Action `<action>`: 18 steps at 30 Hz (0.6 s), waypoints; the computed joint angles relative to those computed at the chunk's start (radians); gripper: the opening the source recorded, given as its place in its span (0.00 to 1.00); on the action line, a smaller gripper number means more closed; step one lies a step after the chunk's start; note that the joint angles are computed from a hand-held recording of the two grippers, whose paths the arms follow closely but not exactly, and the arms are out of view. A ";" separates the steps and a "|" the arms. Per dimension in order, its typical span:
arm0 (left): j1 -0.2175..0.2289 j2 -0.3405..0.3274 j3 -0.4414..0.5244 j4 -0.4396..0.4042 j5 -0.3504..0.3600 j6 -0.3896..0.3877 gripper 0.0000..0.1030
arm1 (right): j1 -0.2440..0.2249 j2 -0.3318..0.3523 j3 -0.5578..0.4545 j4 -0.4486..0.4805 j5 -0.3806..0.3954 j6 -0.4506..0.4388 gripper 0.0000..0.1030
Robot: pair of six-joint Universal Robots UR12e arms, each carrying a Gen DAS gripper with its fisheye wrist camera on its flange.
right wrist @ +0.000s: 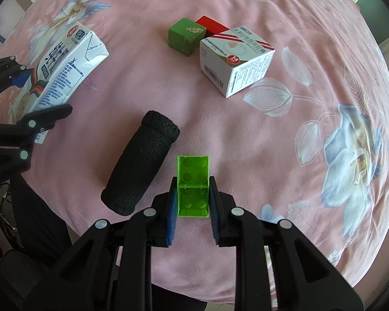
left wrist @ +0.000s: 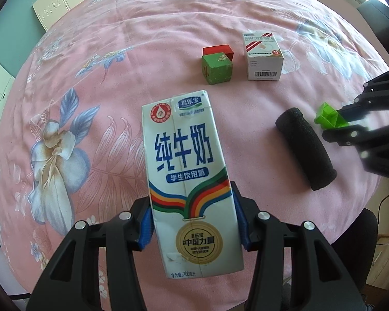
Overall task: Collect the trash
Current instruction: 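Carry the milk carton and green block over the white trash bin with both tools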
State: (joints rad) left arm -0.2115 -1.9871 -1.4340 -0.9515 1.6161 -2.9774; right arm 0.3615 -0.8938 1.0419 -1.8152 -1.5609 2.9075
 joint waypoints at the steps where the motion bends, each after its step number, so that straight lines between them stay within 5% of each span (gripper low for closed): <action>1: -0.001 0.006 -0.007 0.006 0.003 0.008 0.51 | 0.000 -0.007 0.010 -0.006 -0.001 0.000 0.22; 18: -0.009 0.098 -0.108 0.050 0.002 0.078 0.51 | 0.016 -0.170 0.209 -0.079 -0.007 -0.015 0.22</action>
State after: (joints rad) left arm -0.2202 -1.8887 -1.5422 -0.9016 1.6176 -2.8992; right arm 0.3778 -1.0637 1.2510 -1.8942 -1.5681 2.8924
